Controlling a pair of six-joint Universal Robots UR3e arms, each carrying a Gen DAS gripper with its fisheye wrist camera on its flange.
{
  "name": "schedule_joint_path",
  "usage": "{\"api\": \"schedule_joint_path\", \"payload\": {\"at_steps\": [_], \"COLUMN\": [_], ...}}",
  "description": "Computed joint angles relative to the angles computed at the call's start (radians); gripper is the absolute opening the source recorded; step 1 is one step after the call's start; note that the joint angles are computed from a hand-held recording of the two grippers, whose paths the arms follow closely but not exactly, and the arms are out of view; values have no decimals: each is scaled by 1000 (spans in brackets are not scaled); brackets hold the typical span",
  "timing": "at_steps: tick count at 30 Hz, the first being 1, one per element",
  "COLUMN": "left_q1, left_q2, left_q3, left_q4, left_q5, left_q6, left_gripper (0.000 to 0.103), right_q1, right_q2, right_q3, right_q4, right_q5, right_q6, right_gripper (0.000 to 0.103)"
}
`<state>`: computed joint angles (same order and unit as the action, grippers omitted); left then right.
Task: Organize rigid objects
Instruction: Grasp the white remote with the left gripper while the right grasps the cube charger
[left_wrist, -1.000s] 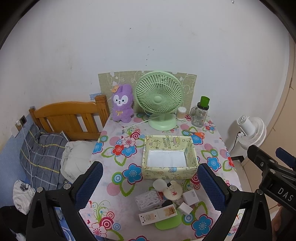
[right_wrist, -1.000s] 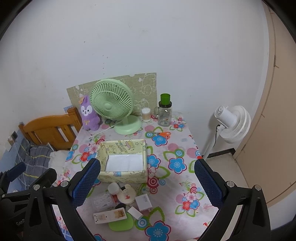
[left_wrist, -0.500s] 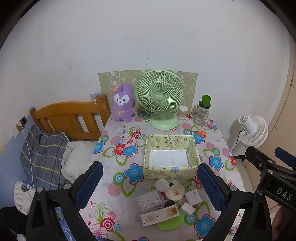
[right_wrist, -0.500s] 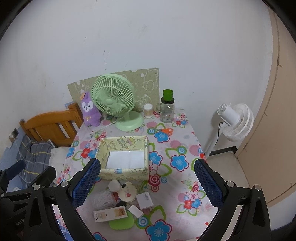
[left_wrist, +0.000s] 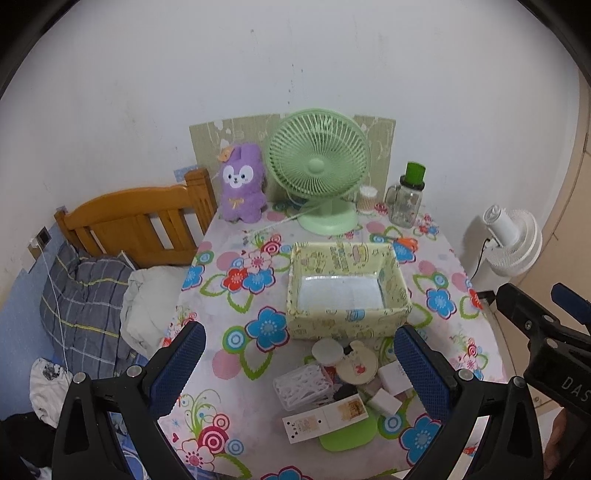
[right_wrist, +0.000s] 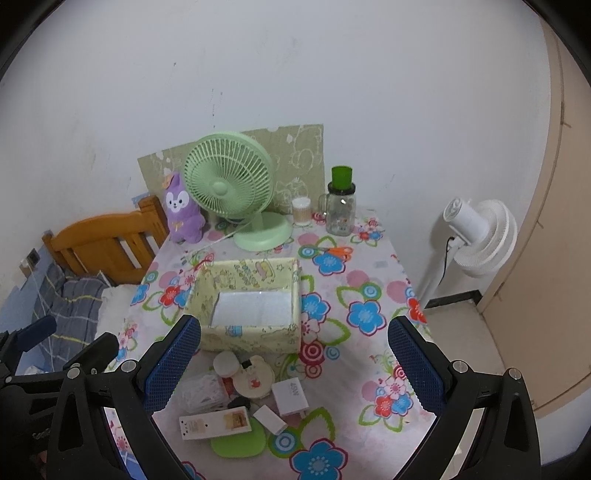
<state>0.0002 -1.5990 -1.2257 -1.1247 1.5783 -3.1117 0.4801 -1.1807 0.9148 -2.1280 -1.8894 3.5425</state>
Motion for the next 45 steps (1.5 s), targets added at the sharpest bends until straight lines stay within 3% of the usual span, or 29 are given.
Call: {"api": "schedule_joint_path", "payload": {"at_steps": [7,12,16,31,45], "left_q1": [-15,-3,-13,19,51], "left_q2": [-8,-14,-25,-34,-101], "left_q3": [-103,-167,-221,-447,-605], "left_q4": [64,101,149,274,464], "left_q5": [6,-32,-18,-113,-122], "left_q6": [11,-2,-6,21,201], "left_gripper": [103,103,103,103,103], "right_q1": [-16,-54,-57,-52,-29], "right_q2": [-8,-30,-11,74,150], "right_q3": [125,258,300,408,496], "right_q4": [-85,-196,-237,-341,-420], "right_q5": [29,113,111,116,139], "right_q6": [-16,3,-7,-53,-33], "right_gripper": [102,102,102,102,97]}}
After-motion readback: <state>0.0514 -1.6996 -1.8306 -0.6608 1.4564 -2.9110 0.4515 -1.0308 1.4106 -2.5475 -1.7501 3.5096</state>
